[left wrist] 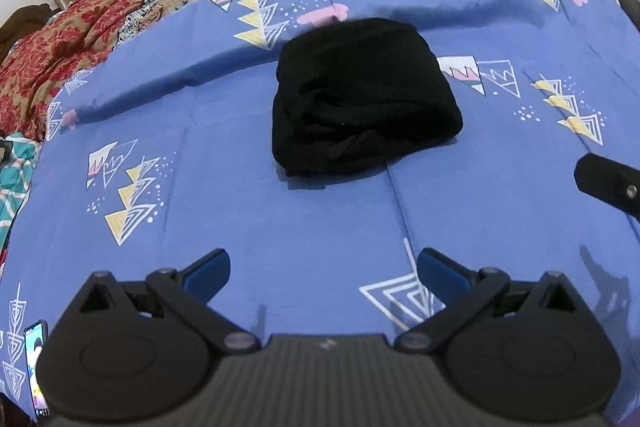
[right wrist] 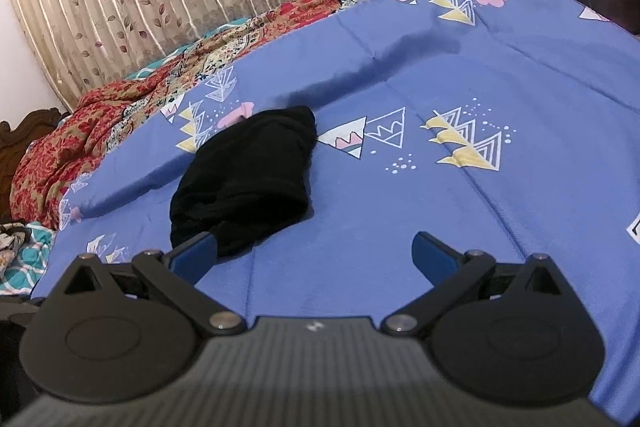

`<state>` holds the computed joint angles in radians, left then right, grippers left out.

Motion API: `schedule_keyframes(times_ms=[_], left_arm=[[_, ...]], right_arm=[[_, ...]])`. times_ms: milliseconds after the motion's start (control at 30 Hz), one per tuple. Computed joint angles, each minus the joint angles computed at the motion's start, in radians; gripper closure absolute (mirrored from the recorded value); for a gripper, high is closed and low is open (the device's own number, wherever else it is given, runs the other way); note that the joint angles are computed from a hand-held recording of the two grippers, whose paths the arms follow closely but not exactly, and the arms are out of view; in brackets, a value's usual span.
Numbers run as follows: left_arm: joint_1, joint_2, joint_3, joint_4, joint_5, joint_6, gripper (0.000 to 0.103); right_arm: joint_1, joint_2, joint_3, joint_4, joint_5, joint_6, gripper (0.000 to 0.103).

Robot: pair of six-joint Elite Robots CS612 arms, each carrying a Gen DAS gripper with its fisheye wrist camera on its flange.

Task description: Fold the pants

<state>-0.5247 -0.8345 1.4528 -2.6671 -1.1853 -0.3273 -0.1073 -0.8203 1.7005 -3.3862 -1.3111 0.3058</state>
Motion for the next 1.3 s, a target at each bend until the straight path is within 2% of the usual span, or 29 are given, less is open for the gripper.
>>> schedule_keyframes(times_ms=[367,600,1300], left_arm=[[-0.007,0.019,-0.035,0.071,-0.012,-0.033,0.000],[-0.008,0.021,-0.038,0.083,-0.009,-0.038,0.000],[0.005,0.015,-0.020,0.103,-0.026,-0.086,0.000]], right_arm=[[-0.017,0.005,-0.001,0.008,0.023,-0.003,0.000],[-0.021,0.007,0.000,0.008,0.030,-0.001,0.000],[-0.005,0.009,-0.008,0.042,0.040,-0.033,0.000]])
